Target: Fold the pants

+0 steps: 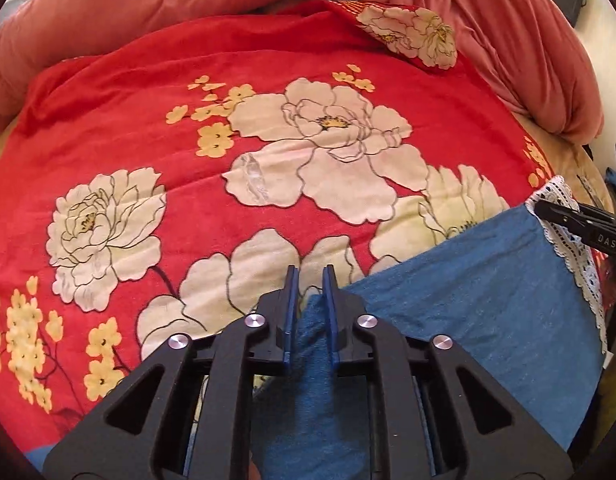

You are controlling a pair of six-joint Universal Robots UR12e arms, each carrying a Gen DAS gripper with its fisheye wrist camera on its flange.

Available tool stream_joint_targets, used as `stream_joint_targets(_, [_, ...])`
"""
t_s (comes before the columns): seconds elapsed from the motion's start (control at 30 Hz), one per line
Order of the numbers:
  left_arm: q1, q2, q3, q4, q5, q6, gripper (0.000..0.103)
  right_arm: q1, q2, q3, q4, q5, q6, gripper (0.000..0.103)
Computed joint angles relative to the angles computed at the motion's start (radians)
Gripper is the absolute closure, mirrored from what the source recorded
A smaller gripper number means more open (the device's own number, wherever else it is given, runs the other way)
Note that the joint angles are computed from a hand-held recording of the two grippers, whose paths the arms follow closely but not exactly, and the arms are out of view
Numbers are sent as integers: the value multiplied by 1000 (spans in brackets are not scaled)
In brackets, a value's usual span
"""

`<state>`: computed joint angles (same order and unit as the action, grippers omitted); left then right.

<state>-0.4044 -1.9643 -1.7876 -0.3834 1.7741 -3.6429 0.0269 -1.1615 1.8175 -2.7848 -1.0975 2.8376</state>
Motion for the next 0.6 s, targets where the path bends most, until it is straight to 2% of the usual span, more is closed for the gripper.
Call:
stream_joint_targets(0.07, [1,0,-4,13,-2,-4,93,-9,-4,12,-24,18,17,55])
stream_joint_targets(0.1, [2,4,-8,20,-1,-11,89,-13,-8,24,-68,15,48,41])
stream_joint_targets(0.13, [4,9,-13,23,-4,-17,80,-24,-14,42,-118,30,79,34])
stream_joint_targets(0.2, [8,24,-22,20,-13,-35,67,-66,-28,94,-259,132,154,34])
stream_joint_targets(0.23, [10,35,-29,20,-21,-44,65,-79,-33,112,-304,153,177,34])
stream_joint_targets(0.3, [8,51,-44,38,-33,-45,61,-94,-51,150,-376,135,208,34])
stream_joint_targets(0.37, [-1,62,-51,44,-17,-39,56,-105,-74,187,-426,119,224,34])
stream_joint_targets(0.43, [-16,75,-61,46,4,-36,51,-112,-95,219,-459,136,233,34])
stream_joint_targets(0.5, [-32,88,-75,65,12,-35,48,-107,-111,240,-475,158,215,34])
stream_joint_targets(0.6, [-58,103,-90,79,31,-40,43,-78,-147,277,-456,175,100,34])
